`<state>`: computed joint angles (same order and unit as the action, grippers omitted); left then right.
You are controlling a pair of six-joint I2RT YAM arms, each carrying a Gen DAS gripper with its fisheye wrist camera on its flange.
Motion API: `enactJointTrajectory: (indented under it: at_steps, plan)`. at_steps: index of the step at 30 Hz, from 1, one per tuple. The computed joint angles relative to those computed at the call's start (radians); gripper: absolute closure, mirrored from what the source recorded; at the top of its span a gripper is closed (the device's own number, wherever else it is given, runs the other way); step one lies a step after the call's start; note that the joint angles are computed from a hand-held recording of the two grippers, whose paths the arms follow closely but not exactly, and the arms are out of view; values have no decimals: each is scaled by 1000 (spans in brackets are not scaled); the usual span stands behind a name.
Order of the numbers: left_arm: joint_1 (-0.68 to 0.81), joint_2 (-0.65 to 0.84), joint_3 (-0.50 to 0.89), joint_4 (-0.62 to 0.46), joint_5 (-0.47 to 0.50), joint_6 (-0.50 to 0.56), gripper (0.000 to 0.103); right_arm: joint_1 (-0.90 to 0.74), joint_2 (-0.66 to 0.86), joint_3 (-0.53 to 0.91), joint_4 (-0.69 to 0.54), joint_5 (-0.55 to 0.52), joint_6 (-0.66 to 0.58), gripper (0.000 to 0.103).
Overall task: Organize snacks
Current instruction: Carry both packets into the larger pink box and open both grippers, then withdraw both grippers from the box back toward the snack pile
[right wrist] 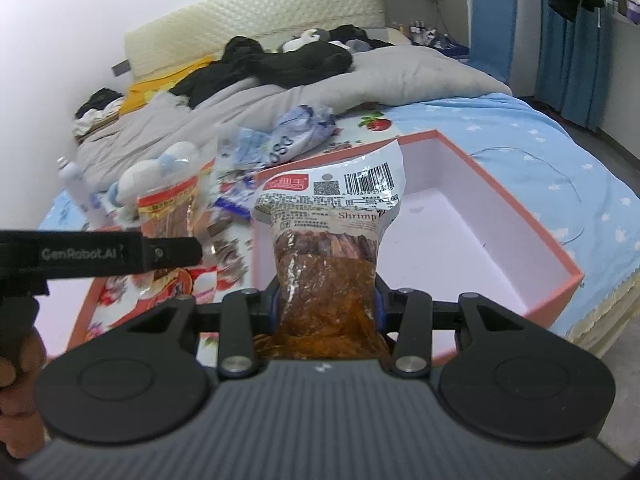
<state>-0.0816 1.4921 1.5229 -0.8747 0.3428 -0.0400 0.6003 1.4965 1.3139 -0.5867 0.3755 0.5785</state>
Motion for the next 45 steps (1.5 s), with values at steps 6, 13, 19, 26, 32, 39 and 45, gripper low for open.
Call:
enactJointTrajectory:
  at_steps: [6, 13, 19, 26, 32, 39, 45]
  plan:
    - [-77, 208, 151, 22, -28, -14, 41, -133, 103, 27, 64, -93, -57, 59]
    - [-128, 435, 346, 1, -52, -11, 41, -218, 224, 72, 96, -183, -83, 58]
    - [-125, 510, 425, -37, -43, 9, 40, -237, 270, 88, 104, -211, -90, 58]
    - [-116, 480, 412, -35, -51, 18, 34, -239, 257, 78, 93, -214, -75, 37]
    - [-96, 346, 309, -24, -43, 11, 34, -182, 162, 33, 95, -172, -76, 37]
    - [-42, 100, 126, -28, -34, 34, 34, -81, 23, -29, 73, -103, -12, 37]
    - [28, -104, -2, -73, -4, 72, 34, 42, -79, -72, 44, -26, 24, 37]
